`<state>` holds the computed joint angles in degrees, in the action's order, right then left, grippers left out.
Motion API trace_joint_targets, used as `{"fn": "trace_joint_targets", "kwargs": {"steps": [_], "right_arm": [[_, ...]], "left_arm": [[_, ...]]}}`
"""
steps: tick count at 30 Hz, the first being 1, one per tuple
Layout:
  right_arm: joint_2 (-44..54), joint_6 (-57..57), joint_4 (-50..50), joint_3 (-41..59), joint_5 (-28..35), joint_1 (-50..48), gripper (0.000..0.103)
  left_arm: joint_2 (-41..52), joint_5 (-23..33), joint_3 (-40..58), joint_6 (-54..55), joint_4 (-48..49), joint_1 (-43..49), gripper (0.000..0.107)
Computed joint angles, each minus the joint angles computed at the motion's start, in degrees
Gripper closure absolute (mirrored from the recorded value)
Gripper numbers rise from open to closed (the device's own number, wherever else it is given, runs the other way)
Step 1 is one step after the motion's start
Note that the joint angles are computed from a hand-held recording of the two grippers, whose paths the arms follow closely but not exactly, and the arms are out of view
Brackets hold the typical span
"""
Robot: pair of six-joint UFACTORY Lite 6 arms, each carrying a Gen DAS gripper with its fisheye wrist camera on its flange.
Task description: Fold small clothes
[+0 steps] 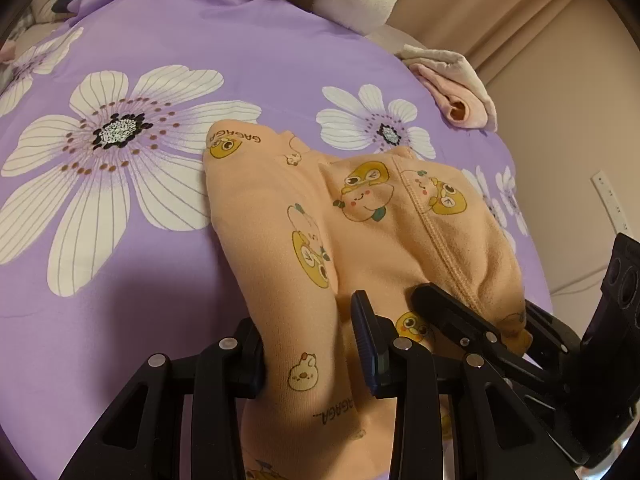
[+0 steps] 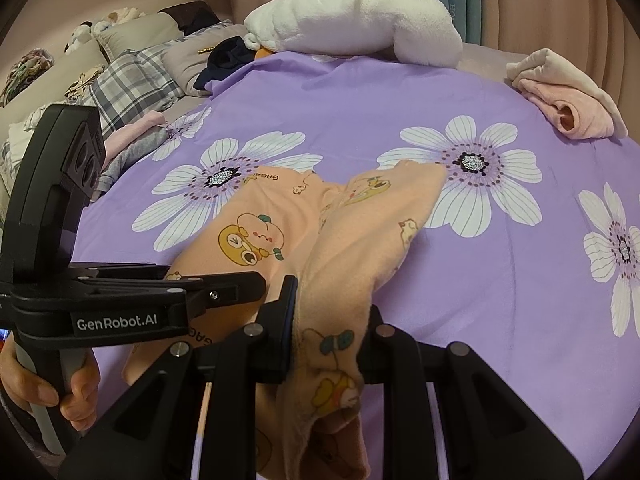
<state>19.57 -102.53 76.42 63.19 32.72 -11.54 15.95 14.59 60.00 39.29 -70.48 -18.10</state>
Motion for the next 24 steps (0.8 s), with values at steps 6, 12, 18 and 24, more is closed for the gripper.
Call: {"fn": "trace_joint_targets", "kwargs": {"steps": [6,12,18,24], "right_arm": [[1.44,1.37,-0.97,1.28,0.58,-0.29,0.081],[1.98,1.93,-1.35,1.68,0.91,-0.45,0.081],[3.39,3.84,-2.75,3.09,1.51,-1.01,0.081],[4.23,5.29,-3.68,3.73,2.04,-1.6,0.08]], "left_arm": [[1.01,-0.25,0.58,0.01,0.09,0.01,0.072],[1.57,-0.44,1.04,-1.36,1.35,-0.1,0.072],[1.88,-0.45,1.39,-3.62,3.64,0.03,0.072],[1.86,-1.01,1.51,-7.22,7.36,-0.3,0.072]]}}
